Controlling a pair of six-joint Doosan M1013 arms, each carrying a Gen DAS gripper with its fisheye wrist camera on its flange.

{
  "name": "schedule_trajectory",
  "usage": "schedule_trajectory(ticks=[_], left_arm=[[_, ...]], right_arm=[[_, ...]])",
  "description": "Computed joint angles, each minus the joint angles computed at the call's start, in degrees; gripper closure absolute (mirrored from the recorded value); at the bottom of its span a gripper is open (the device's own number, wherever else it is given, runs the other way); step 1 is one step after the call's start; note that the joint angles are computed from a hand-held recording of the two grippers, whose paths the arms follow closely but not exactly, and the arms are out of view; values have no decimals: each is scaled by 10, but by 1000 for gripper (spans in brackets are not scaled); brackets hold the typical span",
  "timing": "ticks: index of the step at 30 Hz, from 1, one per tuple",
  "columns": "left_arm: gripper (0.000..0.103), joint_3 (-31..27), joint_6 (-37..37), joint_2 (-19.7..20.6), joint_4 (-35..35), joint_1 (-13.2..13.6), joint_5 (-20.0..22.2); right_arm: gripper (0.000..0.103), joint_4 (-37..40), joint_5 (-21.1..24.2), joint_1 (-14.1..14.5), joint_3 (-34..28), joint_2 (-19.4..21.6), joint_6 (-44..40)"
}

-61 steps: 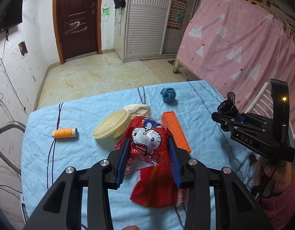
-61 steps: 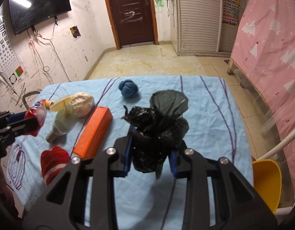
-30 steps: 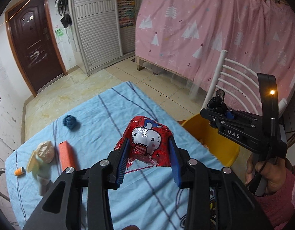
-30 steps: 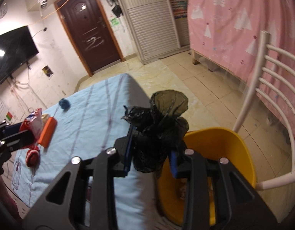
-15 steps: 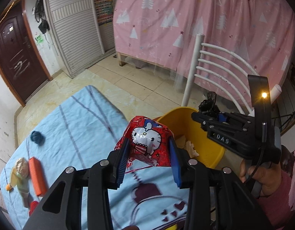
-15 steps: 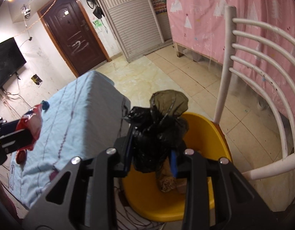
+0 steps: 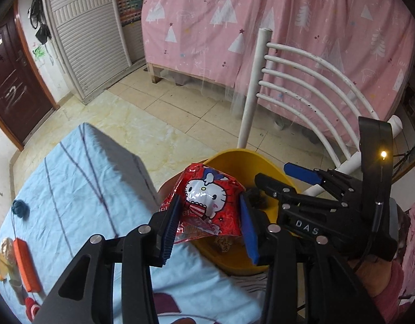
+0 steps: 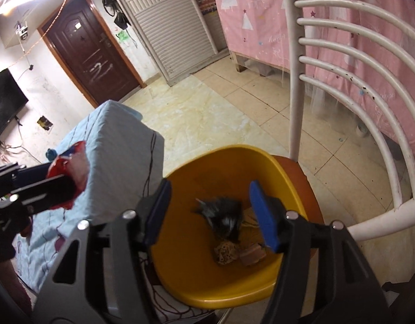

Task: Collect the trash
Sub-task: 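Carry both bags to the yellow bin and open both tools to drop them, then move both open tools back over the bed toward the remaining items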

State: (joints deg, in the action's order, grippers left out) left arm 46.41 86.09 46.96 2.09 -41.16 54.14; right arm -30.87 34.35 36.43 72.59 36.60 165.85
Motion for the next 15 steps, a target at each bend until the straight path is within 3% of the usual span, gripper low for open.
schedule_trajectory(ticks=[15], left_arm=[[54,-2,30,0,-46,1,-5]], right_arm=[[45,-30,22,5,5,-8,44]])
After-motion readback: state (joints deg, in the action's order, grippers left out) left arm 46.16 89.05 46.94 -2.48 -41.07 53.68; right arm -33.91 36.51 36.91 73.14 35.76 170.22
